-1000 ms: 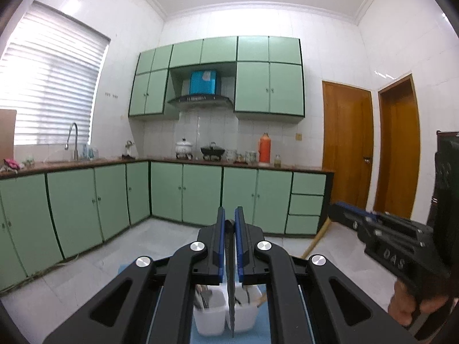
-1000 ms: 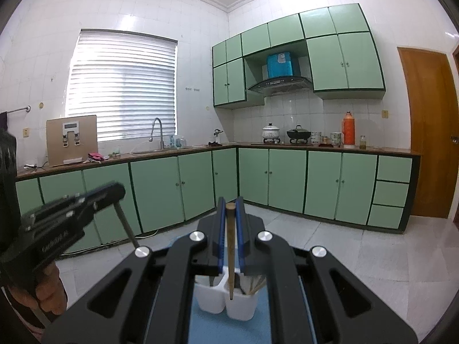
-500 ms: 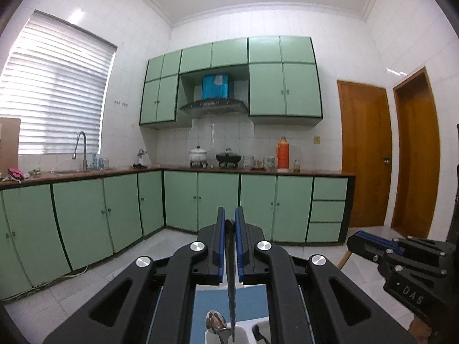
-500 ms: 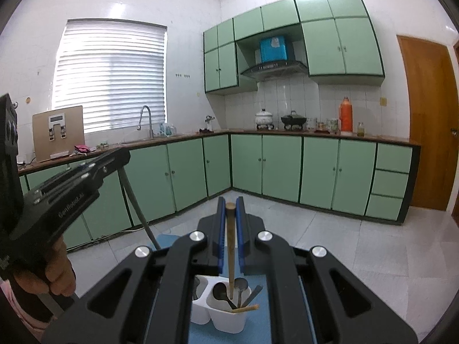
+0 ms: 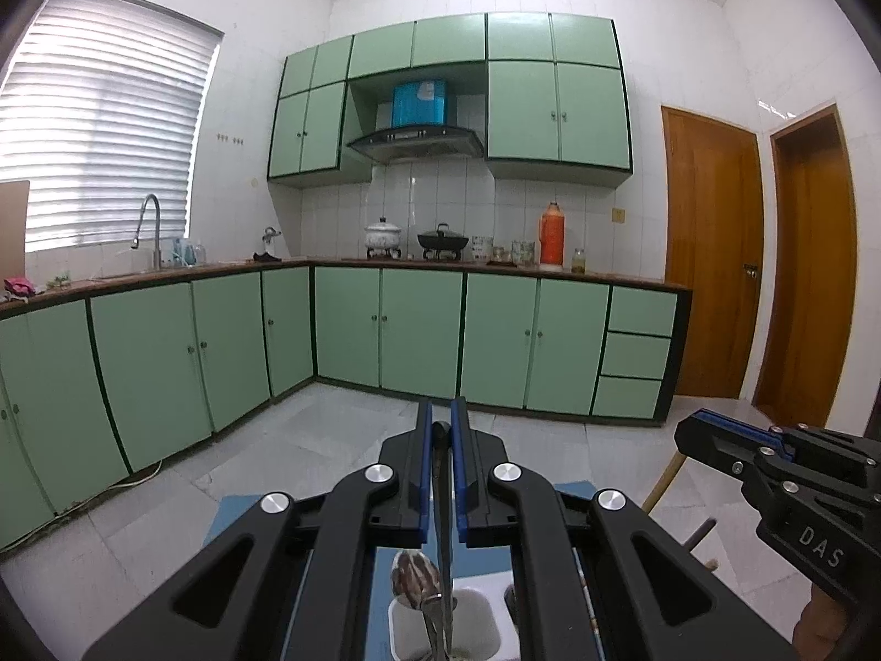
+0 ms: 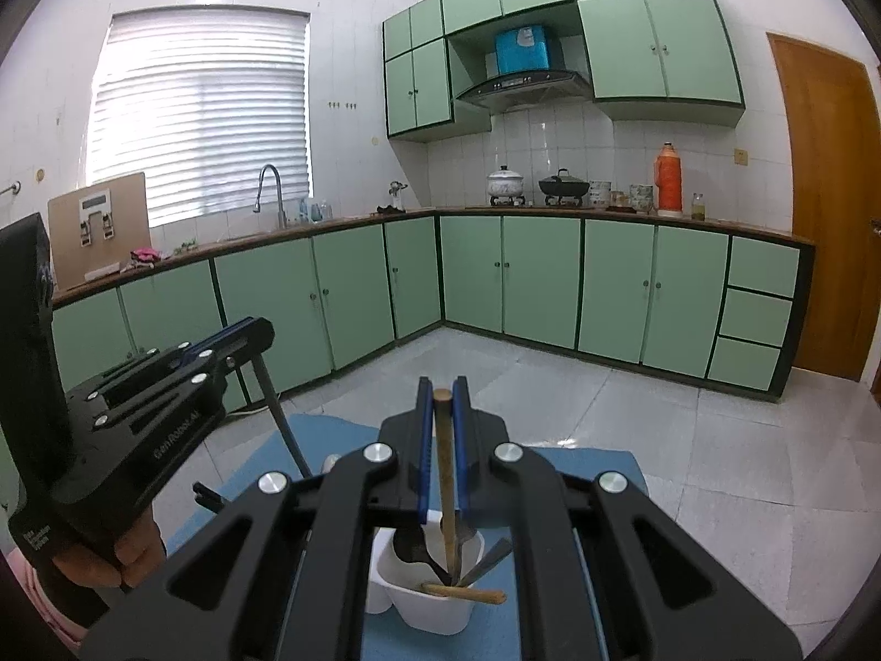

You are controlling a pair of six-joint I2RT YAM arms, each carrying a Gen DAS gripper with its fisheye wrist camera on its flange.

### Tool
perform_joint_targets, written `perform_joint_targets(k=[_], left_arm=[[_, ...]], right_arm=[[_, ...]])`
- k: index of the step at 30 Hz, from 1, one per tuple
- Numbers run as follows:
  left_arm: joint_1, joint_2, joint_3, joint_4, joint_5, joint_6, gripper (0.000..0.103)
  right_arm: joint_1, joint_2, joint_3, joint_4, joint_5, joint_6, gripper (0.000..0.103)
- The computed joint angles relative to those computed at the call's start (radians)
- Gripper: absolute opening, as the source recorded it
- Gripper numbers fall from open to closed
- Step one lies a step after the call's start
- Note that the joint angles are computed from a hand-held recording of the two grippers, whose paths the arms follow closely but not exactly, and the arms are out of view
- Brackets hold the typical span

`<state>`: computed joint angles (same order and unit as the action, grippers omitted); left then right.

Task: Organize utensils
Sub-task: 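Lift both chopsticks and lower them tip-first into the white holder, then open both tools to release the chopsticks and pull back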

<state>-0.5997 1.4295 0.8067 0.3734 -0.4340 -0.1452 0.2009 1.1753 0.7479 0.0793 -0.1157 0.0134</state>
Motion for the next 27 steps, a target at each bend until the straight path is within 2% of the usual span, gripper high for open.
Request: perform_joint_targets(k=[15,27], left_arm=[[0.024,0.076,-0.046,0.023,0.024,-0.035,0.007],[0.023,0.049,-0.079,0.024,0.021,-0.047,0.010]], right_arm=[[0.044,0.074,-0.044,0.046,0.054,0.004,0.006],[0.034,0.039,-0.080,0.051,0.069,0.018,0.007]])
